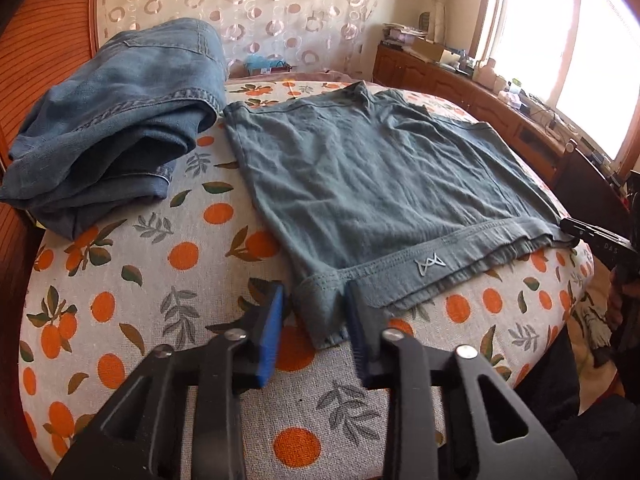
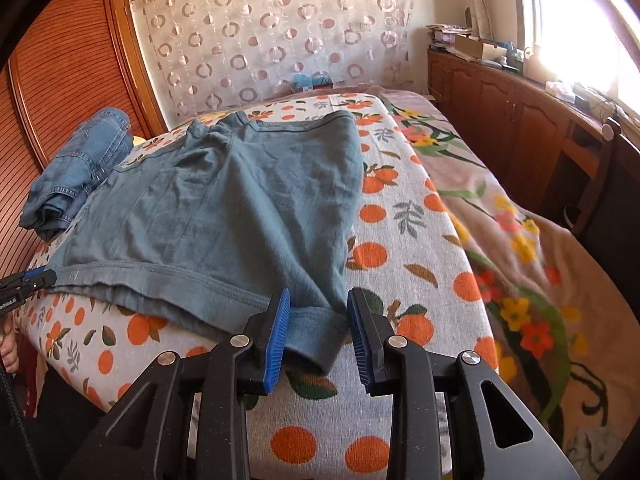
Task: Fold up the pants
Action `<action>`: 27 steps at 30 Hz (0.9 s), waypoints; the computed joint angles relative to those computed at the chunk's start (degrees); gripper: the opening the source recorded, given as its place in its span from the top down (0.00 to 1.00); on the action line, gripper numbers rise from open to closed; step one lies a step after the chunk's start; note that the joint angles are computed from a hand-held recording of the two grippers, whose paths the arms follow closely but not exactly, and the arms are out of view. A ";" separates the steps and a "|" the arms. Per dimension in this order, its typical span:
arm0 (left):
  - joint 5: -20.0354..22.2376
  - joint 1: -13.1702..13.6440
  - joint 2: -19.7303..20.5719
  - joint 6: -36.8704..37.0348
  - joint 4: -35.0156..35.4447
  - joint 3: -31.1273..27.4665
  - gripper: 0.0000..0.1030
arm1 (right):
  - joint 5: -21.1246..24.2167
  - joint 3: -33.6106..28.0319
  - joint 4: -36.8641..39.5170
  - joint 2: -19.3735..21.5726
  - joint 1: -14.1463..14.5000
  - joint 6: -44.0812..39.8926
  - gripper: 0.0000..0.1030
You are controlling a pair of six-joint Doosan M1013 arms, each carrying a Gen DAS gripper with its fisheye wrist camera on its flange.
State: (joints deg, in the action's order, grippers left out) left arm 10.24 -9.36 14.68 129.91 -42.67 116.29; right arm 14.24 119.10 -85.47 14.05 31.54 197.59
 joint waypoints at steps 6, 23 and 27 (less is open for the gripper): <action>-0.80 0.28 -0.28 7.74 -7.93 0.62 0.91 | -0.06 0.54 0.59 -0.50 -0.05 -0.47 0.65; 0.31 0.70 -1.47 7.05 -7.49 1.93 0.88 | 0.49 0.52 8.66 -1.02 -0.09 -10.36 0.64; 0.14 0.84 -1.69 4.34 -5.49 2.05 0.79 | -1.56 0.68 8.70 -1.18 -0.68 -11.23 0.80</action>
State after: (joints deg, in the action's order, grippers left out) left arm 10.38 -8.52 12.99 134.25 -48.16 118.34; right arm 12.69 119.79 -76.77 12.88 30.87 186.36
